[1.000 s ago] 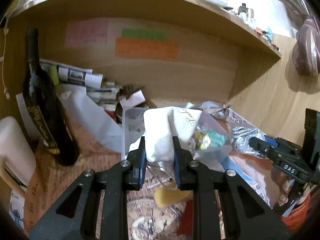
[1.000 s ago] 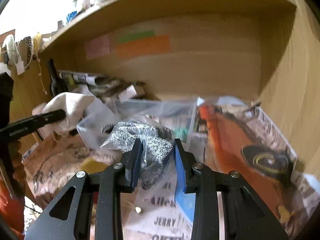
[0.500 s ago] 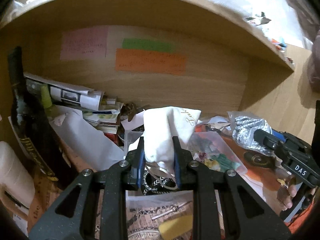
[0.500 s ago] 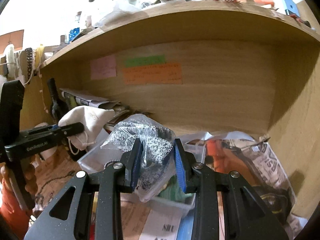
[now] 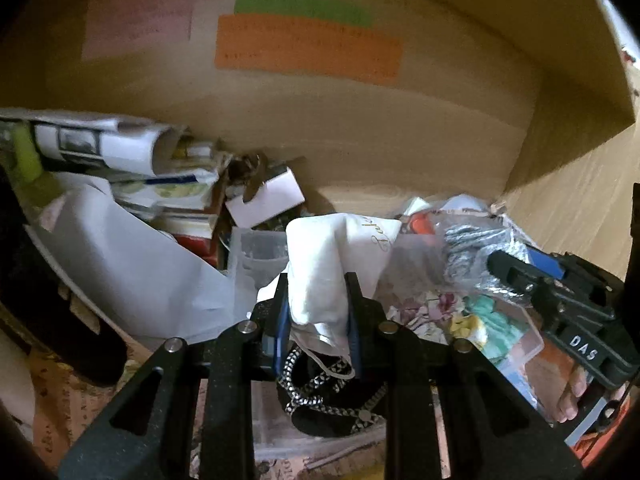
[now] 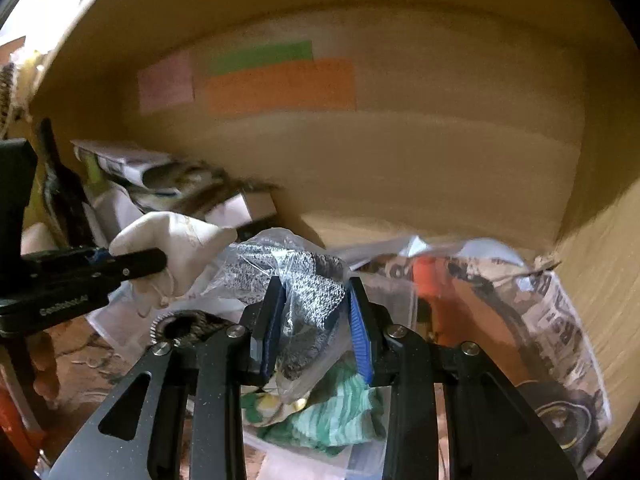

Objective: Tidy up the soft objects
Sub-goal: 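Carry white cloth into the box with left tool while right tool drops mesh bag in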

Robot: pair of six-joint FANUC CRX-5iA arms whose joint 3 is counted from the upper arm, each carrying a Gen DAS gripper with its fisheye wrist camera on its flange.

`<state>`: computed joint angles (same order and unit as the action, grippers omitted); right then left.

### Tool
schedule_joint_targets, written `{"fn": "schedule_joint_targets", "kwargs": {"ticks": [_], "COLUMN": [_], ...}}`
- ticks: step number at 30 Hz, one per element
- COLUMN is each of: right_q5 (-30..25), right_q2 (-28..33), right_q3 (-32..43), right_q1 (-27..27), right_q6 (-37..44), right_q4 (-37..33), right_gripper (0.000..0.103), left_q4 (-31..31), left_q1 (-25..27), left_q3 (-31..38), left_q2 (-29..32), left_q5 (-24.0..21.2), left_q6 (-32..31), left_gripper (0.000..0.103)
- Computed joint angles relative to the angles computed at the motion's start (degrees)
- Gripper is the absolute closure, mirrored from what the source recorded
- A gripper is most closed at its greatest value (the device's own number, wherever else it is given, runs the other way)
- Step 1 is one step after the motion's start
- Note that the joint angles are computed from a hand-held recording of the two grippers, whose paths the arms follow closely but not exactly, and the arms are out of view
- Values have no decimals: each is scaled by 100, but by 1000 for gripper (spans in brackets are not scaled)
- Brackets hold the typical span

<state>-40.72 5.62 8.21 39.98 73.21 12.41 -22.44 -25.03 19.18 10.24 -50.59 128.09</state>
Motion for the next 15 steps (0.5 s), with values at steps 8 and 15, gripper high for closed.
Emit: {"fn": "schedule_joint_targets", "kwargs": {"ticks": [8,15], "right_q5": [-475,-540], "right_q2": [417,482], "right_q3": [346,377], "right_q1": [-88,-80], "right_q6": [69,-4], "right_q4": [-222,-129], "right_gripper": [72,58], "left_q4": [270,129], "left_q1": [122,63], "left_q3": [251,286], "left_q2": [412,421], "left_q5": [-209,-277], "left_q6": [-263,-227], "left_gripper": [80,54]}}
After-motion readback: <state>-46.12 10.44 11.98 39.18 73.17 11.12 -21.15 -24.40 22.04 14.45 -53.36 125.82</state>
